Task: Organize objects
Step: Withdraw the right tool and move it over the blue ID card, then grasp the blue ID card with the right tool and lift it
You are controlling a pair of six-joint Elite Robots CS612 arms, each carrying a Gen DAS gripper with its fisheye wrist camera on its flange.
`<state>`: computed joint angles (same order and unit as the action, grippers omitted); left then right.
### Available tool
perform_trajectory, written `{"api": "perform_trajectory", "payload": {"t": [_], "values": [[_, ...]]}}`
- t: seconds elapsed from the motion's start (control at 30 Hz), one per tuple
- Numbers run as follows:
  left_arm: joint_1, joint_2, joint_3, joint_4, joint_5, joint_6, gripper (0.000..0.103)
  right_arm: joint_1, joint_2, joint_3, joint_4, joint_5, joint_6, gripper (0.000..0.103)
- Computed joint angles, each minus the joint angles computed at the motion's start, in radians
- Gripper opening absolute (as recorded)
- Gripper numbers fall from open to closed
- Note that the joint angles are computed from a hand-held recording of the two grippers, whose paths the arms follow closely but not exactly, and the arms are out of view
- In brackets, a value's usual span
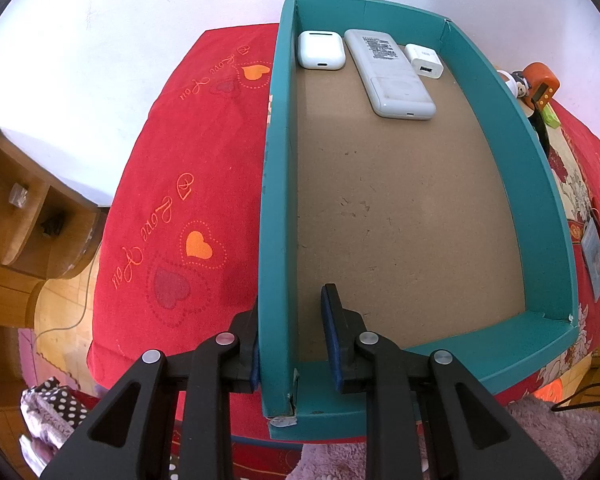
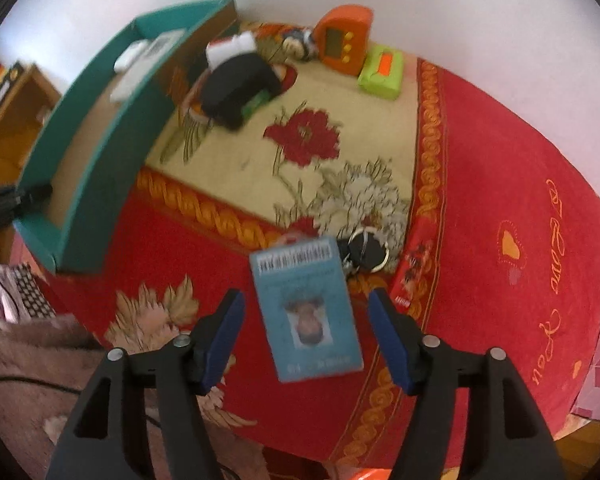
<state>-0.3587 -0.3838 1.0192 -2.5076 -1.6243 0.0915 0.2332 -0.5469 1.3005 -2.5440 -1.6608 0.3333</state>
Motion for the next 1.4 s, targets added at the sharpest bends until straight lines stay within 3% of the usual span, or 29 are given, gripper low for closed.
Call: {"api": "perform_trajectory", "payload": {"t": [0.37, 0.6, 0.9, 1.03, 1.4], "values": [[-0.001, -0.001, 0.002, -0.001, 0.000, 0.001, 0.024, 0.005, 0.012, -0.005, 0.047, 0.000, -0.070, 0.067], [-0.001, -0.001, 0.002, -0.001, 0.000, 0.001, 0.024, -0.004, 0.011, 0.017, 0.019, 0.040, -0.050, 0.067], [0.000, 0.000, -0.001, 0.002, 0.001, 0.002, 0.024, -0.003, 0.004, 0.028, 0.011, 0.042, -0.059, 0.067], [-0.001, 0.000, 0.000, 0.002, 0.001, 0.002, 0.024, -0.004, 0.000, 0.035, -0.004, 0.039, -0.042, 0.058], [-0.001, 0.000, 0.000, 0.002, 0.001, 0.003, 0.024, -0.008, -0.030, 0.068, -0.060, 0.068, -0.004, 0.058]]}}
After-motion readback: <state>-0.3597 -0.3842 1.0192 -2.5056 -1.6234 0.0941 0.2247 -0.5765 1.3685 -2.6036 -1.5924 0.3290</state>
